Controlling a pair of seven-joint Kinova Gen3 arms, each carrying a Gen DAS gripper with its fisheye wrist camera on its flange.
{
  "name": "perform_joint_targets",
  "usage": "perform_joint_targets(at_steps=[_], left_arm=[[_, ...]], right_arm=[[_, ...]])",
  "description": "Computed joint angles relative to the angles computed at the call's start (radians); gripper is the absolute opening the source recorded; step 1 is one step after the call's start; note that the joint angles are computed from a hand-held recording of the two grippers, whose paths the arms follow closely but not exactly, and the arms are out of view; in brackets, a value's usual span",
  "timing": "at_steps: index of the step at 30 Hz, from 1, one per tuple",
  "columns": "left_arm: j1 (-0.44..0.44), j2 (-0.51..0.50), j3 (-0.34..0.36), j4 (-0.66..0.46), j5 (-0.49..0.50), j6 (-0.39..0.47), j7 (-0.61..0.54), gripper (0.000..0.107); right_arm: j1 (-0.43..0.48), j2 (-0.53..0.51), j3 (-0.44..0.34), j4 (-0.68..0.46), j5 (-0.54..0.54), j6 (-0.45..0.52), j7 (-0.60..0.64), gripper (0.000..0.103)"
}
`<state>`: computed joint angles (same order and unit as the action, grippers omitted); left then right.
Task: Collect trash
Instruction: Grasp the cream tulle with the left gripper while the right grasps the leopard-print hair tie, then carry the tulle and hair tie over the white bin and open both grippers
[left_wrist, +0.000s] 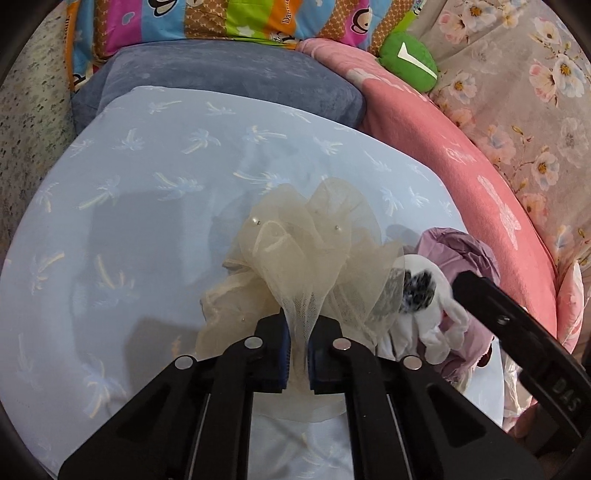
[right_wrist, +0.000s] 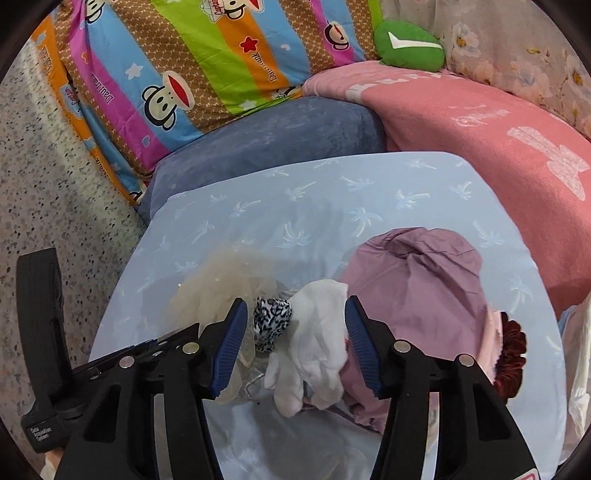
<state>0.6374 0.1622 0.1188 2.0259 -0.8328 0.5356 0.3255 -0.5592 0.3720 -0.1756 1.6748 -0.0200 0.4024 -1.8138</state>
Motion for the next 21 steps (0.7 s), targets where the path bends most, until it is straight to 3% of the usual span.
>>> perform_joint_targets(at_steps=[5,10,13,16,21], left_arm=[[-0.007,0.004,-0.001,-0.005,0.013,0.014,-0.011,0.007],[0.009,0.023,0.008,-0.037,0.028,0.122,-0.032,0.007],[0.008,0.024,0.010,-0.034,0.037,0.132,-0.034,0.007],[0.010,0.020,0.013,-0.026,0.038,0.133,-0.030,0.007],[0.021,0.001,0.025,-0.034,0.020,0.161,-0.013,0.007]], right_arm=[[-0.007,0.082,-0.018,-0.072,-0.016,0.074,0.027,0.036],[-0.018,0.097,-0.025,-0.060,-0.032,0.081,0.044,0.036],[-0.044,0.110,-0.011,-0.062,-0.020,0.088,0.031,0.035],[-0.033,0.116,-0.023,-0.064,-0.031,0.096,0.043,0.015],[-0.031,0.051,-0.017,-0.018,-0.029,0.051,0.037,0.014]])
